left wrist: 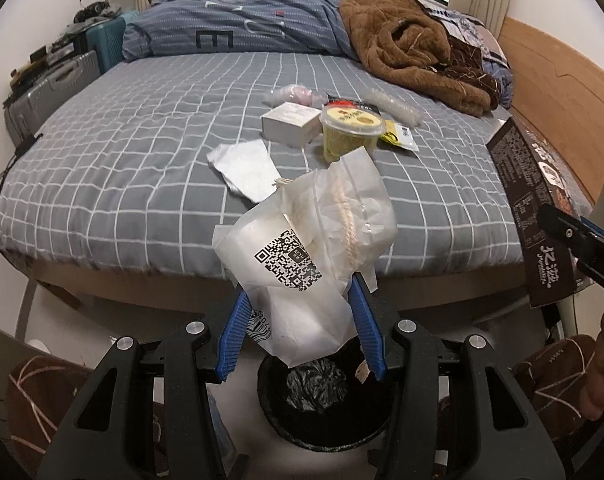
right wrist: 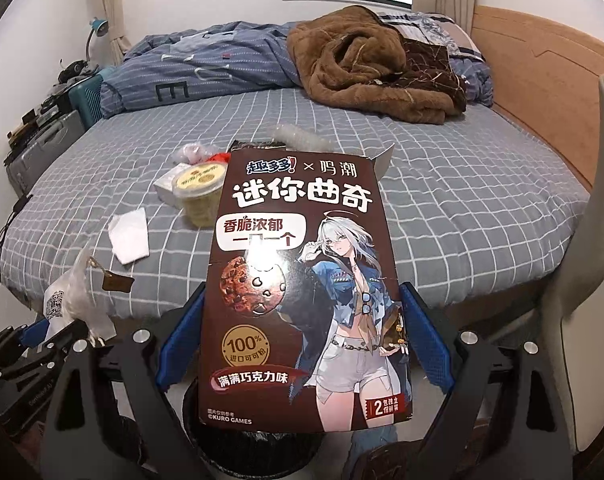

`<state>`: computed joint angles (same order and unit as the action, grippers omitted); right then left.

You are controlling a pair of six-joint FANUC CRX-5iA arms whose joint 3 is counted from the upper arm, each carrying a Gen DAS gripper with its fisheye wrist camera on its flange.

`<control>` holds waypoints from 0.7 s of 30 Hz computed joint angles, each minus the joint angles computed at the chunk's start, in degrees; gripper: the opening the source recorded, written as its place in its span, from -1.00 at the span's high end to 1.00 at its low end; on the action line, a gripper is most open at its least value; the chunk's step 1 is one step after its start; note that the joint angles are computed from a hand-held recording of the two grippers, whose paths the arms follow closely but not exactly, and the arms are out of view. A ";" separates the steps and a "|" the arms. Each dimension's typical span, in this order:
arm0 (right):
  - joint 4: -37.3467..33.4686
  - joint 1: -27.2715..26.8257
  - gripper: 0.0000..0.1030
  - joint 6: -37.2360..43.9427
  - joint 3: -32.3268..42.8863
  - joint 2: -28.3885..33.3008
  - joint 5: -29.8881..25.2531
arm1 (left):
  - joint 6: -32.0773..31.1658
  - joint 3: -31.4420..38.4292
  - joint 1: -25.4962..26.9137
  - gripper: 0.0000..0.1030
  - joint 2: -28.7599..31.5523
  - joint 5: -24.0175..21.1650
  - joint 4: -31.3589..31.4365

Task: Collect trash
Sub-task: 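Carry the white bag and brown box down toward the black trash bin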

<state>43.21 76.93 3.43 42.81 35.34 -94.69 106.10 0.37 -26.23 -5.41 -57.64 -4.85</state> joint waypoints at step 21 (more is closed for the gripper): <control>-7.84 2.36 -0.69 -1.18 -1.20 1.81 1.72 | 0.88 -6.56 0.44 0.07 -2.25 -1.46 0.73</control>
